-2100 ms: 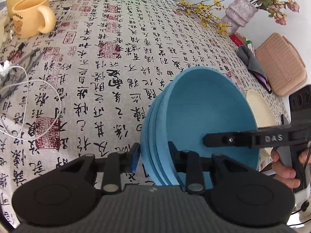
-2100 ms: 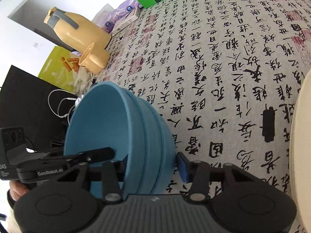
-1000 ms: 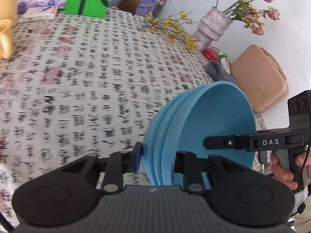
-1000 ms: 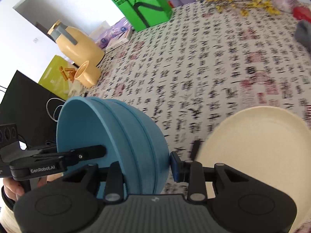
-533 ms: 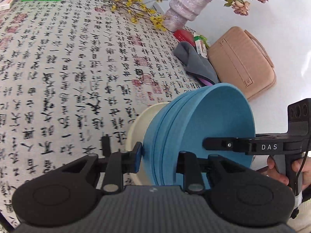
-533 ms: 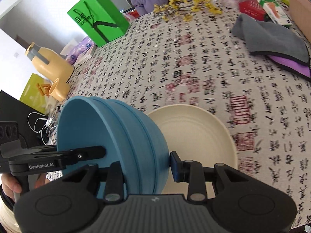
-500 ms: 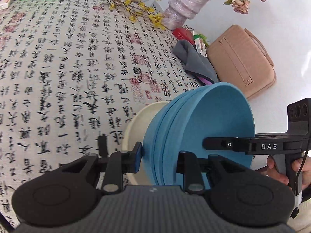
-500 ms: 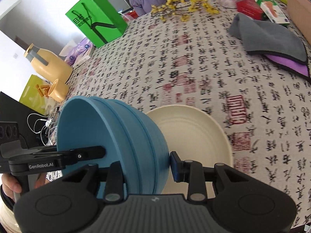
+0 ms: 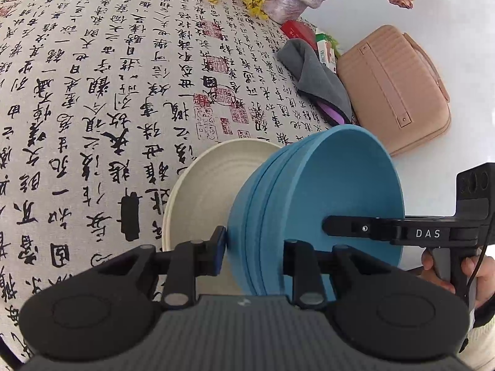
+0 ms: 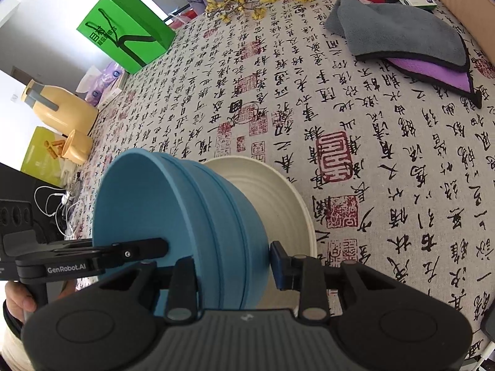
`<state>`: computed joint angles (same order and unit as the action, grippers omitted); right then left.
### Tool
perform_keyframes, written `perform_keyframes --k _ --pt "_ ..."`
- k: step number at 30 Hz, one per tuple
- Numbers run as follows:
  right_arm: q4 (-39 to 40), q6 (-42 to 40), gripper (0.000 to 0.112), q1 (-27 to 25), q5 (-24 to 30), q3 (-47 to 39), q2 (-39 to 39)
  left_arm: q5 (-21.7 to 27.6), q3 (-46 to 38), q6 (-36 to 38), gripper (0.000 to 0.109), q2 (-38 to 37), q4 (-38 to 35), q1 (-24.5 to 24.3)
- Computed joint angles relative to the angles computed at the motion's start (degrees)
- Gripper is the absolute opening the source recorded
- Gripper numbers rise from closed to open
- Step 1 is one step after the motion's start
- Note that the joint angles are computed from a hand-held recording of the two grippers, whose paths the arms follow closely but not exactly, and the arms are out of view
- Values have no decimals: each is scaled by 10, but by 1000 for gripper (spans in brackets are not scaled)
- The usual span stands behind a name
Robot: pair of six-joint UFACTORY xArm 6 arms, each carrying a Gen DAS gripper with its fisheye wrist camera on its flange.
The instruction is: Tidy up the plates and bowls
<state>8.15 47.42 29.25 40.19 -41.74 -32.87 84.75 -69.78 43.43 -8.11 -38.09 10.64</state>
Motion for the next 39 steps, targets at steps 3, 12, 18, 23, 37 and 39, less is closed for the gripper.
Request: perform_keyframes --k 3,12,18,23,37,39 --pt "8 -4 30 -5 -10 6 0 -9 -1 -6 27 4 -1 -7" --pt "33 0 30 -6 -44 23 5 -26 -1 -5 33 8 -3 -15" --pt "12 26 31 -1 -37 20 2 -62 26 8 48 -17 -3 -11" --pt "-131 92 61 18 11 -8 -9 -78 31 37 67 -43 -6 10" --pt "-583 278 88 224 217 -132 19 -333 244 363 103 -276 -249 93" --pt "-666 315 89 277 266 -141 39 -347 272 380 103 -301 -290 110"
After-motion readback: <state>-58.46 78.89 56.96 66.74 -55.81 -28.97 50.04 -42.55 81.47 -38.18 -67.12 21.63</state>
